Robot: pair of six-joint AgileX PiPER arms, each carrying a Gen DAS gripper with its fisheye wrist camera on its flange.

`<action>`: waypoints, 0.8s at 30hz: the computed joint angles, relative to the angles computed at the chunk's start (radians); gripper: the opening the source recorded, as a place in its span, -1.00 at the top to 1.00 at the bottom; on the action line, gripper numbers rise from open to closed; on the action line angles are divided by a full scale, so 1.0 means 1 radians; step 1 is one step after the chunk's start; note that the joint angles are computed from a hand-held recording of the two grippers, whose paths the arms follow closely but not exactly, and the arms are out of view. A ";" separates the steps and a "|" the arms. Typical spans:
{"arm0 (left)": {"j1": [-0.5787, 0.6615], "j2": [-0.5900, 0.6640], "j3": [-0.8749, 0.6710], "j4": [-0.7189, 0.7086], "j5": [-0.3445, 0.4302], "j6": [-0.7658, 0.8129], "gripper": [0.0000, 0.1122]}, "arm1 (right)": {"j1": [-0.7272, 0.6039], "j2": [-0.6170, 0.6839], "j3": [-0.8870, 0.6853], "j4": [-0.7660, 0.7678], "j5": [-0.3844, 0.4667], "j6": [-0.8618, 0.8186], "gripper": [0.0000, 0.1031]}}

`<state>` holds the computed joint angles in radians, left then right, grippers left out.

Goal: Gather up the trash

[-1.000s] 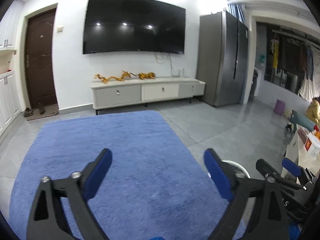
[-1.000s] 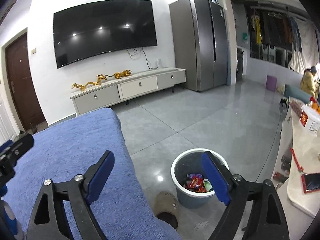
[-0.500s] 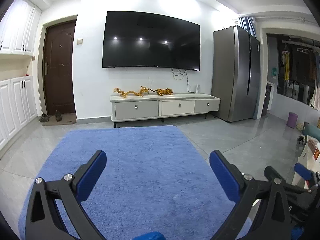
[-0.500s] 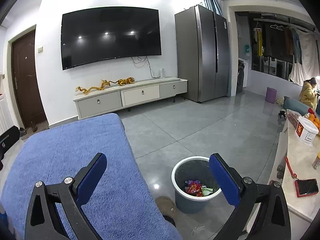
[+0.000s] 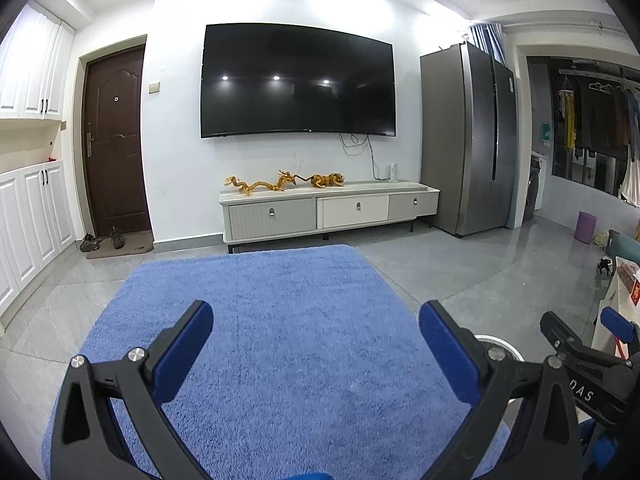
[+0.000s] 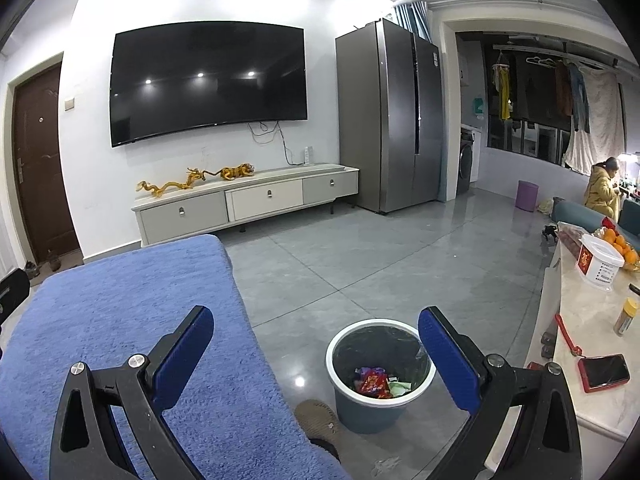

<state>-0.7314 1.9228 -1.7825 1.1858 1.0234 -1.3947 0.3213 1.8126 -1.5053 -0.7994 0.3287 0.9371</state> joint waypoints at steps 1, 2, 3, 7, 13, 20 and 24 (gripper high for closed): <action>0.002 0.001 0.000 -0.002 -0.003 0.002 -0.84 | 0.002 0.001 0.000 -0.025 0.002 0.025 -1.00; 0.003 0.004 -0.003 -0.007 -0.005 0.004 -0.84 | 0.003 -0.005 0.011 -0.046 0.002 0.047 -1.00; 0.005 -0.003 0.005 -0.010 -0.008 0.004 -0.84 | 0.003 -0.008 0.016 -0.062 0.002 0.061 -1.00; 0.004 0.003 0.003 -0.010 -0.008 0.006 -0.84 | 0.008 -0.020 0.035 -0.145 0.006 0.134 -1.00; -0.003 0.014 0.002 -0.004 -0.009 0.004 -0.84 | 0.007 -0.023 0.038 -0.190 0.005 0.177 -1.00; -0.002 0.026 -0.003 -0.018 -0.008 0.014 -0.84 | -0.002 -0.026 0.052 -0.219 -0.001 0.211 -1.00; 0.001 0.026 0.001 -0.021 -0.011 0.019 -0.84 | -0.004 -0.027 0.053 -0.216 -0.002 0.209 -1.00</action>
<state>-0.7309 1.9486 -1.7815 1.1649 1.0123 -1.3760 0.3169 1.7855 -1.4524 -1.0151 0.3270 1.1460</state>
